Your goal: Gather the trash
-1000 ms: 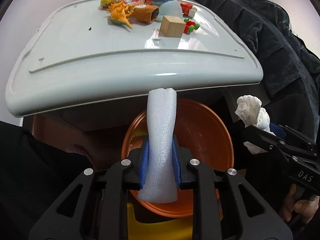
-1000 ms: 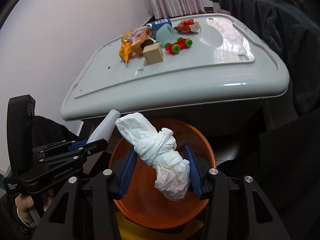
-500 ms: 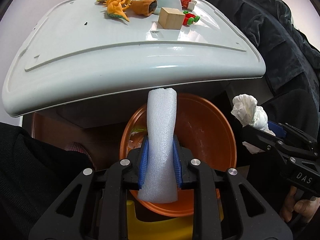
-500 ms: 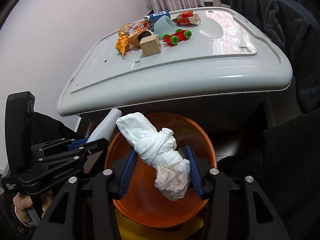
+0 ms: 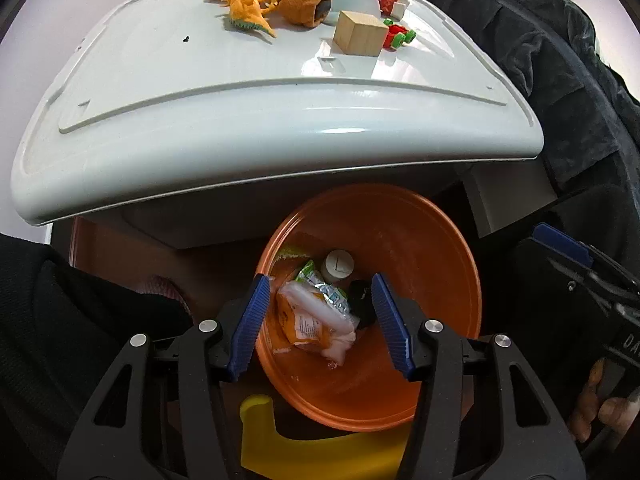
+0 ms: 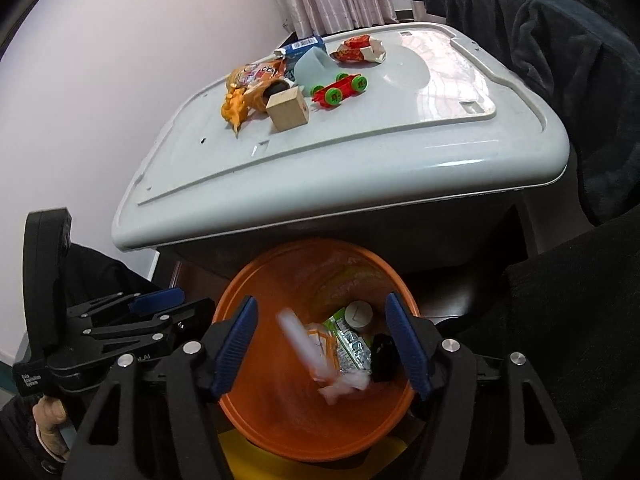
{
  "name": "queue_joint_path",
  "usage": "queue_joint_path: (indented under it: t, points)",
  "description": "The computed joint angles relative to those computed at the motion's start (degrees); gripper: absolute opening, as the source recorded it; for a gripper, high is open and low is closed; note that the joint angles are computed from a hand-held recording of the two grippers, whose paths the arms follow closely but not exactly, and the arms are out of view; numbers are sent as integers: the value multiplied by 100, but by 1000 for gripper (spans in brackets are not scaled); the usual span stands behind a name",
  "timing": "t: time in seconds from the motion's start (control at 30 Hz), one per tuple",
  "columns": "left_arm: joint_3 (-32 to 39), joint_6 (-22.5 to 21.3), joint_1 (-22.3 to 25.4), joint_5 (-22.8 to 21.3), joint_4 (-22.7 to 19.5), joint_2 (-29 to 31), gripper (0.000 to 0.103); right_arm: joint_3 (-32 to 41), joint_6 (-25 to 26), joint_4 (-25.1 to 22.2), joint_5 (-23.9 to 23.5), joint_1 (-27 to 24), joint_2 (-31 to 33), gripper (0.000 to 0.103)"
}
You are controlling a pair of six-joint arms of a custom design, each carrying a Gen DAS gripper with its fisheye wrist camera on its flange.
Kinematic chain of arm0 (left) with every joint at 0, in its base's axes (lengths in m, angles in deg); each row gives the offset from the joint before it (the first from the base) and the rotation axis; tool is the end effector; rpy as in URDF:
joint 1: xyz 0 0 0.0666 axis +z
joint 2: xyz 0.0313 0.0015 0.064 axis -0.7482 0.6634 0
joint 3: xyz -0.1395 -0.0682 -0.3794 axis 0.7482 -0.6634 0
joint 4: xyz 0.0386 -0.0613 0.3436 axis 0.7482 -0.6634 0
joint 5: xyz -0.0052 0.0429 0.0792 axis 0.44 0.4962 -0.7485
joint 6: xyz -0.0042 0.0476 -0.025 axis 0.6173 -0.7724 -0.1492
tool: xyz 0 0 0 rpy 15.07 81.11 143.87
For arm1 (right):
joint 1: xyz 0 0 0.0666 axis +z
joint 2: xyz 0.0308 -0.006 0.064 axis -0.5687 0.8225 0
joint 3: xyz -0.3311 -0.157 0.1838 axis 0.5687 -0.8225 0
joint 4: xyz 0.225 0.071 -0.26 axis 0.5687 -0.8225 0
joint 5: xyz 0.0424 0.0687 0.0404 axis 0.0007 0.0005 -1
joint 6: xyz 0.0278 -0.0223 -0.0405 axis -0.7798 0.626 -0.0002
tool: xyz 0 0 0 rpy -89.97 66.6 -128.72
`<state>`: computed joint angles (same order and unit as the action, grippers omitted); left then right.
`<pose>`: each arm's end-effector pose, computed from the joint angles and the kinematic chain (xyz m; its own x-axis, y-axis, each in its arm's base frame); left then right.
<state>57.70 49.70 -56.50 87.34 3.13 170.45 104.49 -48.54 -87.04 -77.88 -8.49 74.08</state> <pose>0.4602 -0.0721 0.3132 -0.9359 0.0189 -0.3519 0.0979 0.9732 -0.2083 0.4349 0.2163 0.3272 -0.8812 0.0381 -0.4713 -0.1154 0.9493 0.2925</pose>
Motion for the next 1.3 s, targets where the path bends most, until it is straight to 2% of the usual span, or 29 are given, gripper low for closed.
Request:
queue_joint_path:
  t: [0.17,0.3,0.4,0.53,0.67,0.73,0.93,1.07,1.13,1.3]
  points:
    - [-39,52,143,163,82,-96,59,262,90,-89,35,-71,116,68]
    - [-127,212,322,355,307,-238,63,610,279,-128,169,-83,281,71]
    - [-237,310,430,420,611,-382,64,831,406,-103,266,-65,401,73]
    - [-451,358,545,333,1222,-633,73,1159,618,59,531,8,629,87]
    - [-717,569,645,204,1919,-864,84,1716,886,96,694,43,1096,90]
    - [-763,617,657,88,2069,-910,86,2120,947,-17,771,53,1432,90]
    - [-770,504,576,-461,2156,-946,92,2985,653,-223,653,29,2180,90]
    - [-797,412,556,-671,2139,-974,92,3456,489,-385,797,67,2573,90]
    - [-821,402,569,-632,2143,-989,92,3702,400,-499,878,84,2774,81]
    - [-838,421,626,-489,2131,-982,92,4018,442,-511,1310,161,3027,70]
